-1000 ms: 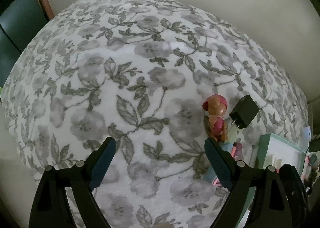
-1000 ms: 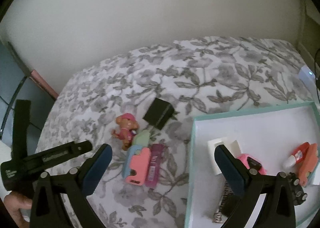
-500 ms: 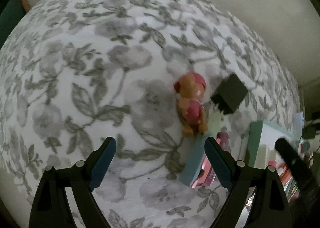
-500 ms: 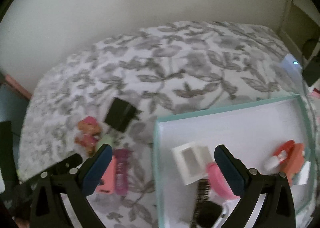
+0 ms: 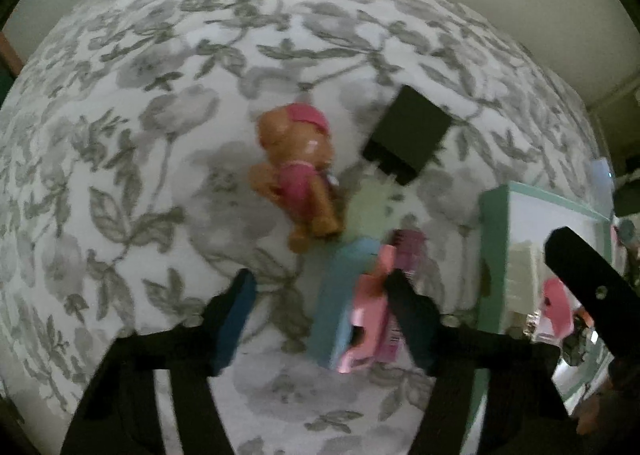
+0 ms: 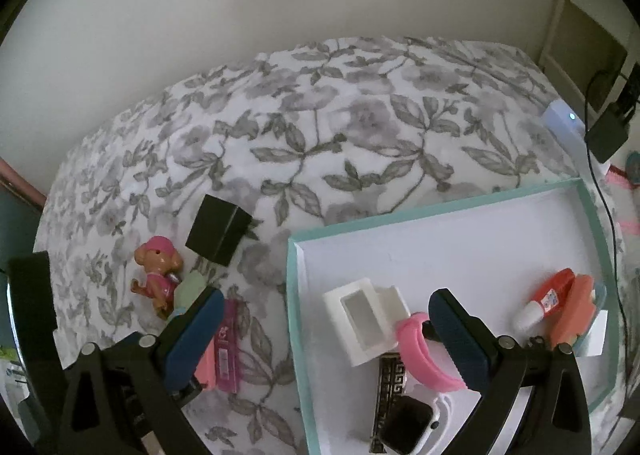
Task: Organize rigid objects
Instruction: 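Grasp the pale green stick with the left tool while the right tool reaches the pink lighter, then close the right tool on the pink lighter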
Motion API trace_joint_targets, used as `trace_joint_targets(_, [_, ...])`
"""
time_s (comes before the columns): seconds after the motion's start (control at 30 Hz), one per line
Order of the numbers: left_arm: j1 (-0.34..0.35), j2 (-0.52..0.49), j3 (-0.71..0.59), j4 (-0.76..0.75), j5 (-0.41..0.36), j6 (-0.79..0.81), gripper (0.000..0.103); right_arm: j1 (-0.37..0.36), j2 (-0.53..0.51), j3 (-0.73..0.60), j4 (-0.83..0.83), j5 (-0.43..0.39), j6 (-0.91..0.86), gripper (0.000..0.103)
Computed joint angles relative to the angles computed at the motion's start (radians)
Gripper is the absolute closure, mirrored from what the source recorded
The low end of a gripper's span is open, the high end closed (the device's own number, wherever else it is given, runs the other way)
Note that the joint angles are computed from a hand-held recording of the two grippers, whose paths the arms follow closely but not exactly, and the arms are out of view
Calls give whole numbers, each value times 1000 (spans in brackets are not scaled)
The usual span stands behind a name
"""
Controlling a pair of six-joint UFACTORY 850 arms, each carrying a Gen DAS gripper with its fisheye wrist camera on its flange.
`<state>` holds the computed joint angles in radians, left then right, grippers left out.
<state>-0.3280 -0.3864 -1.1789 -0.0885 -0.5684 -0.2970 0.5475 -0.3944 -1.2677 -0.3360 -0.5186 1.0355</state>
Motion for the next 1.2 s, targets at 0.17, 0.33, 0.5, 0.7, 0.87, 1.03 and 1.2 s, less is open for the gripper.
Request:
trace_joint_targets(0.17, [-19, -8, -8, -60, 2, 65, 74, 1, 8, 12, -2, 6, -5, 0])
trace_joint_targets(0.33, [-28, -10, -8, -71, -6, 60, 81, -6, 7, 19, 59, 36, -50, 0])
trace_joint_targets(0.5, [-15, 6, 7, 12, -20, -20, 81, -4, 1, 16, 118, 61, -110, 0])
trace_joint_targets(0.7, [17, 29, 34, 163, -45, -176, 81, 31, -28, -23, 130, 48, -200, 4])
trace_joint_targets(0.87, [62, 45, 59, 144, -39, -189, 81, 56, -53, -52, 206, 52, -318, 5])
trace_joint_targets(1.03, [98, 46, 74, 106, -30, -182, 81, 75, -90, -84, 252, 29, -409, 9])
trace_joint_targets(1.2, [99, 51, 83, 121, -33, -177, 81, 78, -126, -105, 294, 9, -468, 14])
